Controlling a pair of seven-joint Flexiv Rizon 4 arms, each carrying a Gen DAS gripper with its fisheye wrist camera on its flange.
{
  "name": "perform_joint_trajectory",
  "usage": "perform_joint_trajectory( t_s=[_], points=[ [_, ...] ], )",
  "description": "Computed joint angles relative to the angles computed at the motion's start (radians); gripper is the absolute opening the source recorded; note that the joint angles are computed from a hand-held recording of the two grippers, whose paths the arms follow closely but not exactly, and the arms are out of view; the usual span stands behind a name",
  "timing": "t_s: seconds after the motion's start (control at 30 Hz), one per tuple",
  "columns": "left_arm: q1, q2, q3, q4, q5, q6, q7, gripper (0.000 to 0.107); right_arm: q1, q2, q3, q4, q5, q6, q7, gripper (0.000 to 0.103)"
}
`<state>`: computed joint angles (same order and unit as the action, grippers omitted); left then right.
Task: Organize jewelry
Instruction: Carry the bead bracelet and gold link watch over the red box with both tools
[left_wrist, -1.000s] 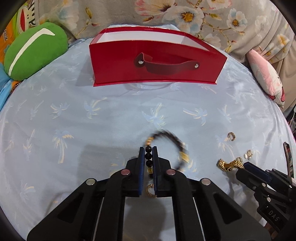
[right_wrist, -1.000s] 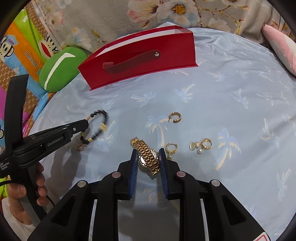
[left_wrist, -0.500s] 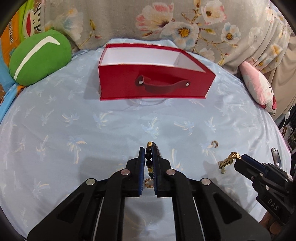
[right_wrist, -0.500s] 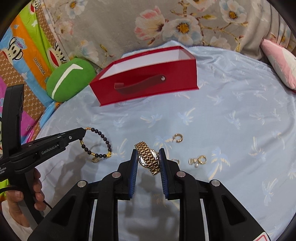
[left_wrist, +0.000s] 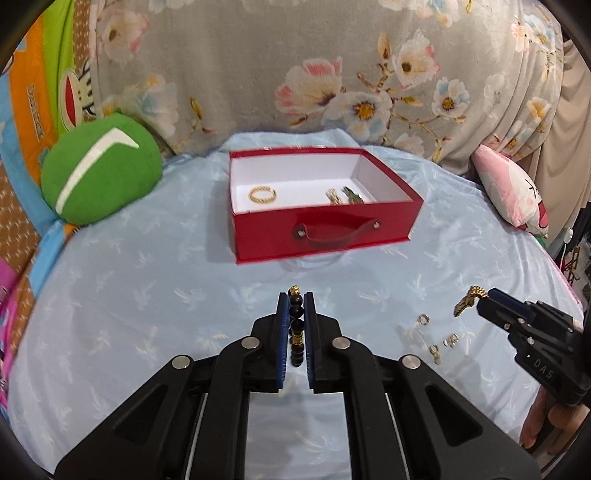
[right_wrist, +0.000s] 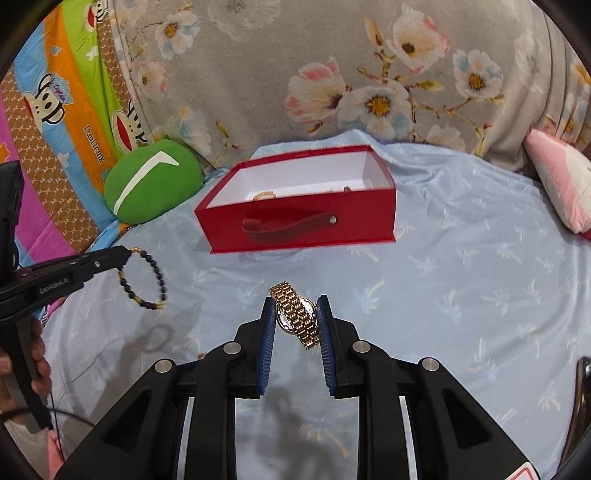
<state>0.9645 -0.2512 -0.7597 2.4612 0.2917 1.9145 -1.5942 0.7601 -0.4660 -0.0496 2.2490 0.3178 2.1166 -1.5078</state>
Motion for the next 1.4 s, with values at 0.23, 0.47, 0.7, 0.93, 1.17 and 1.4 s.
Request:
perform_joint_trajectory(
  t_s=[0.23, 0.47, 0.7, 0.93, 1.17, 1.4],
  points=[
    [-0.062, 0.024, 0.059, -0.085, -0.034, -0.014, 0.040, 0.007, 0.023, 0.020, -0.071, -0.088, -0.009, -0.041, -0.048, 0.021],
    [-0.306, -0.064, 0.257, -0.278, -0.134, -0.040, 0.095, 0.007, -0.045, -0.022, -0.077, -0.251, -0.099, -0.101, -0.023, 0.021],
    [-0.508, -0.182, 0.393, -0.493, -0.257, -0.100, 0.177, 0.007, -0.107, -0.121, -0.079, -0.460, -0.227, -0.181, 0.055, 0.021],
    [-0.801, -0.333, 0.666, -0.750, -0.417, -0.188, 0.255, 0.007, -0.169, -0.263, -0.067, -0.693, -0.373, -0.298, 0.167, 0.021],
    [-0.906, -0.474, 0.784, -0.954, -0.505, -0.322, 0.282, 0.007, -0.240, -0.421, -0.017, -0.919, -0.513, -0.428, 0.272, 0.021],
    [-0.950, -0.590, 0.852, -1.114, -0.511, -0.419, 0.255, 0.007, -0.316, -0.544, 0.095, -1.107, -0.609, -0.558, 0.298, 0.021]
  ],
)
